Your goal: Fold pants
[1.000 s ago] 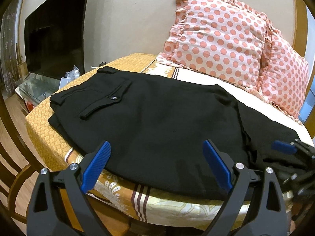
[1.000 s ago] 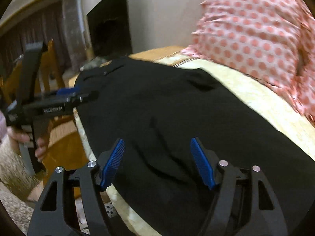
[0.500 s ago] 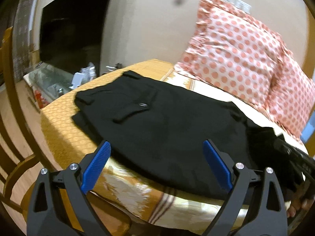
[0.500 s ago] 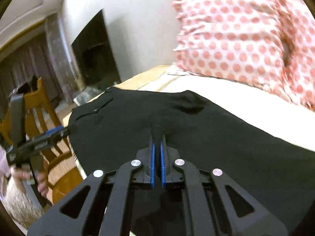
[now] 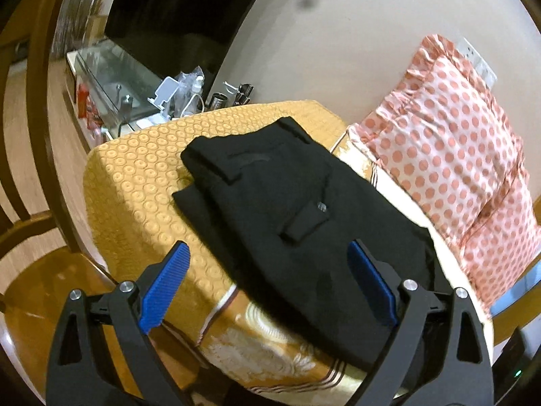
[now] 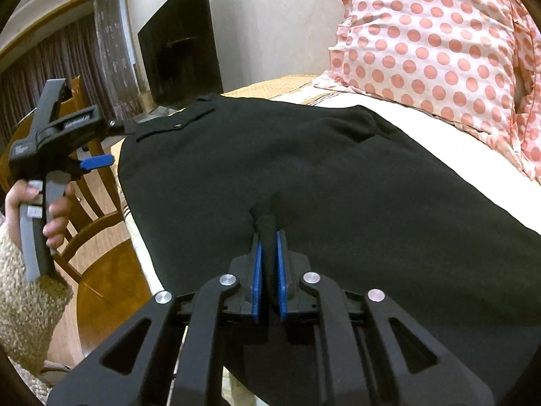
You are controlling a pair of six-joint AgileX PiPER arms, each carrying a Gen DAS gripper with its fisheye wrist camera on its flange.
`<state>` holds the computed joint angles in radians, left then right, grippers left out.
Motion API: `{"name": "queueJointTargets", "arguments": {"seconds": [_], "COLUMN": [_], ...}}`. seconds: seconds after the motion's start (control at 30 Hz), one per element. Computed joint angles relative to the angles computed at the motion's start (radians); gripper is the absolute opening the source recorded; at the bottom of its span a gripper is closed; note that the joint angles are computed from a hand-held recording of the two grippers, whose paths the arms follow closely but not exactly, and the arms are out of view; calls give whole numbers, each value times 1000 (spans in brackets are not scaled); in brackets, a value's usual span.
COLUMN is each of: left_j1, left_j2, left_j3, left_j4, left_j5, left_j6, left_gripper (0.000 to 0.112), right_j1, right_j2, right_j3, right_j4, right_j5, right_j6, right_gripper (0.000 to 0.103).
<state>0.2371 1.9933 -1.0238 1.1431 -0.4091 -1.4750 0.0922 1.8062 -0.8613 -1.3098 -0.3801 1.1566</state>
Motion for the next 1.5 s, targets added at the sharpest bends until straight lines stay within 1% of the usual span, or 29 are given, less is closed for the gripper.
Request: {"name": "queueJointTargets", "arguments": {"seconds": [0.07,0.1,0.13,0.17,0.2,0.23,0.27,0.33,0.4,0.43,0.47,0.53,0.57,0.6,0.63,0.7,0.73,0.77,0.8,0.83,0.9,0.97,1.03,1.13,1.2,1.37,1.43,1.47,1.5], "left_j1": [15,20,15,12,14,16,6,0,7,12,17,23,22,17,18,14,14,15,13,7,-24,-70,-114,-180,-254,-472,-561,-596,-661], "left_j2": [23,36,32,36,41,51,49,54,54,53,48,42,41,46,53,68,77,79,79,75,53,19,-17,-73,-118,-191,-204,-205,-204], "left_j3": [-39,-49,-49,-58,-69,-85,-89,-102,-102,-98,-89,-81,-82,-96,-108,-128,-138,-138,-134,-130,-118,-105,-100,-104,-115,-170,-192,-195,-205], "left_j4": [133,164,161,196,232,278,284,311,326,316,302,284,286,318,343,372,389,379,353,336,289,219,143,65,-67,-458,-613,-691,-757], "left_j5": [-23,-45,-35,-36,-56,-77,-60,-58,-75,-87,-95,-111,-105,-88,-83,-56,-51,-50,-42,-30,27,106,166,227,285,388,396,388,382], "left_j6": [-145,-187,-189,-222,-255,-307,-323,-365,-409,-409,-403,-388,-387,-422,-450,-491,-511,-501,-473,-449,-382,-284,-183,-68,104,604,804,904,1004], "left_gripper": [93,92,92,90,84,84,84,82,75,73,69,66,61,57,54,40,38,30,24,22,16,15,13,12,12,11,11,11,11], "right_j1": [1,0,-3,-4,-6,-4,-3,1,10,14,13,0,-9,-16,-20,-31,-41,-48,-65,-85,-124,-173,-242,-334,-411,-607,-697,-732,-778], "right_j2": [2,3,3,5,5,4,4,2,-3,-5,-6,-2,1,3,2,-3,-9,-12,-19,-28,-43,-65,-101,-145,-174,-207,-212,-208,-208], "right_j3": [0,0,-1,-2,-2,-1,-2,6,17,22,24,21,19,17,18,27,37,41,50,61,77,98,131,176,207,264,279,283,289], "right_j4": [7,5,-2,-7,-10,-10,-10,6,37,56,59,31,15,-2,-14,-27,-30,-34,-44,-48,-55,-57,-57,-48,-45,-46,-52,-55,-59], "right_j5": [-1,-5,-11,-15,-20,-21,-22,-30,-28,-24,-26,-46,-59,-71,-78,-97,-113,-123,-143,-163,-196,-231,-274,-316,-344,-388,-397,-403,-408], "right_j6": [-5,-2,7,13,17,16,14,-9,-48,-70,-74,-41,-21,-1,11,22,24,29,38,42,54,62,61,41,29,7,11,8,11], "right_gripper": [10,11,12,13,15,18,20,29,34,35,35,35,36,39,44,52,55,56,58,60,61,63,67,68,69,70,70,70,70]}}
